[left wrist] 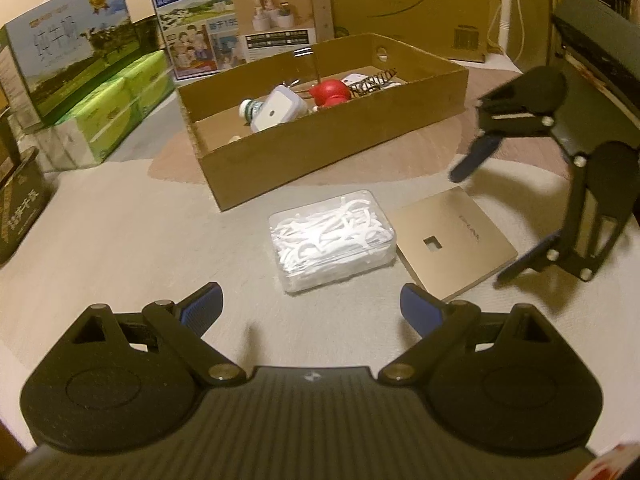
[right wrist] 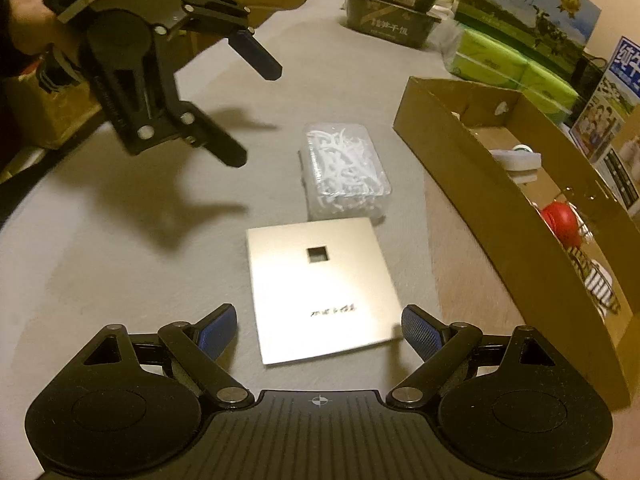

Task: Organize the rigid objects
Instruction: 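Move the left tool over the clear floss box while the right tool moves over the gold TP-LINK card, then grasp the clear floss box with the left tool while the right tool grasps the gold card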

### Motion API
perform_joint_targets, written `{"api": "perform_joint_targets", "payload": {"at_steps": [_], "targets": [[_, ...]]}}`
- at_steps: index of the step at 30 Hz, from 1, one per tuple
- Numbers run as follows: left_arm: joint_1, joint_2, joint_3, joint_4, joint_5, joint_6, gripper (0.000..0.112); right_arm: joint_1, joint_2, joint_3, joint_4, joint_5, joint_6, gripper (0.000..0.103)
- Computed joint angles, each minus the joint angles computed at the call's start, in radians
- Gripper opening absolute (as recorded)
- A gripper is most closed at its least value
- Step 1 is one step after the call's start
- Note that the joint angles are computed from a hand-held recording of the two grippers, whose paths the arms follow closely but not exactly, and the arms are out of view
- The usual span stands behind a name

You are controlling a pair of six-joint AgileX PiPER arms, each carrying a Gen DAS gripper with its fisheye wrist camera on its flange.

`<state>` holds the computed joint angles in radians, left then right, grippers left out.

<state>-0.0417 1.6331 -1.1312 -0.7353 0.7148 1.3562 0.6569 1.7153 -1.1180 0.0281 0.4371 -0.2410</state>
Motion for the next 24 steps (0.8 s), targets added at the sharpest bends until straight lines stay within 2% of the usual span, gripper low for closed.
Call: {"api": "perform_joint_targets", "payload": {"at_steps": [8,14,16,17,20,24], "targets": [[-0.007,0.051,-0.039,0.008,0.016,0.033,0.094,-0.071,0.12,-0.152,0.175,0.107,-0.225,0.097],[-0.014,0.078,-0.065,0.02,0.028,0.06,0.094,-0.106,0.174,-0.237,0.256,0.197,-0.296,0.097],[-0.018,0.088,-0.077,0.024,0.033,0.07,0.094,-0.111,0.177,-0.246,0.26,0.209,-0.296,0.094],[-0.021,0.093,-0.085,0.031,0.036,0.068,0.094,-0.113,0.174,-0.248,0.263,0.211,-0.298,0.088],[-0.034,0.108,-0.105,0.048,0.035,0.048,0.094,-0.102,0.161,-0.241,0.207,0.211,-0.231,0.087],[-0.058,0.123,-0.122,0.045,0.028,-0.004,0.095,-0.08,0.122,-0.19,0.08,0.172,-0.058,0.086]]}}
